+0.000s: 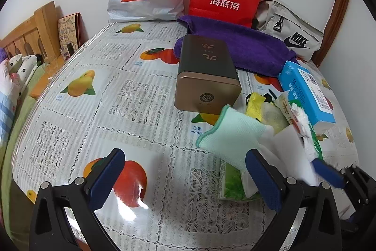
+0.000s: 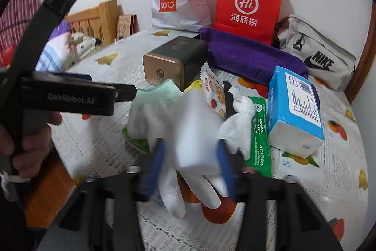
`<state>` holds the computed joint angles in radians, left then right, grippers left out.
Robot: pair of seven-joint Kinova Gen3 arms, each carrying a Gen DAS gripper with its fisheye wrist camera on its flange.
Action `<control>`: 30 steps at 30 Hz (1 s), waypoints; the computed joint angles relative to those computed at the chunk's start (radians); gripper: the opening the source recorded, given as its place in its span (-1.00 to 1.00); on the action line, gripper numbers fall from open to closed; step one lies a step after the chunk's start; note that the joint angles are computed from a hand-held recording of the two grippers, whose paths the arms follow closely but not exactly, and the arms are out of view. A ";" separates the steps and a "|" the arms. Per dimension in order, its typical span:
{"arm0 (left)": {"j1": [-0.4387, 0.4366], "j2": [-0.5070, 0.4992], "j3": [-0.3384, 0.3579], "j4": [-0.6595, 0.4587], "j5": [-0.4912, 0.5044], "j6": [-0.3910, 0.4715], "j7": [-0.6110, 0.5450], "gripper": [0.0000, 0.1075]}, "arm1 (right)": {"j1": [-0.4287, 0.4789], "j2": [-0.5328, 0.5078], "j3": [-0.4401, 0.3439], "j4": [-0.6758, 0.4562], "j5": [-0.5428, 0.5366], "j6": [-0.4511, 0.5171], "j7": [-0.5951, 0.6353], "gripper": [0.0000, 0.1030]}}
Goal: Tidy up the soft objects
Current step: 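Grasp the white eraser sponge lying on the gloves with the right gripper, then lift the white sponge with the right gripper while the left gripper grasps the mint-cuffed white glove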
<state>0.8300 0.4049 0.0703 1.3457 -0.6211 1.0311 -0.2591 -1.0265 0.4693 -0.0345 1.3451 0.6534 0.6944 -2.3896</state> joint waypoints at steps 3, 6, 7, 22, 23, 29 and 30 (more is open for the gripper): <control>-0.003 -0.008 0.000 0.012 0.000 -0.011 0.006 0.92 | -0.009 -0.011 0.013 0.020 0.024 -0.020 -0.018 -0.41; -0.005 -0.015 0.001 0.023 -0.005 -0.023 0.008 0.92 | 0.005 -0.053 0.009 0.068 0.036 -0.087 -0.049 -0.42; -0.006 -0.018 0.002 0.027 -0.006 -0.029 0.011 0.92 | 0.012 -0.064 0.004 0.077 0.034 -0.106 -0.052 -0.43; -0.022 -0.012 0.021 0.015 0.028 -0.076 -0.051 0.91 | 0.020 -0.197 -0.004 0.221 0.200 -0.057 -0.276 -0.43; -0.020 -0.009 0.020 0.010 0.032 -0.078 -0.057 0.91 | 0.031 -0.198 -0.014 0.228 0.201 -0.045 -0.283 -0.43; -0.037 -0.007 0.023 0.019 0.089 -0.168 -0.108 0.91 | 0.120 -0.181 -0.068 0.267 0.158 -0.034 -0.289 -0.42; -0.031 0.008 0.021 -0.001 0.090 -0.152 -0.119 0.91 | 0.138 -0.172 -0.075 0.267 0.134 -0.041 -0.268 -0.40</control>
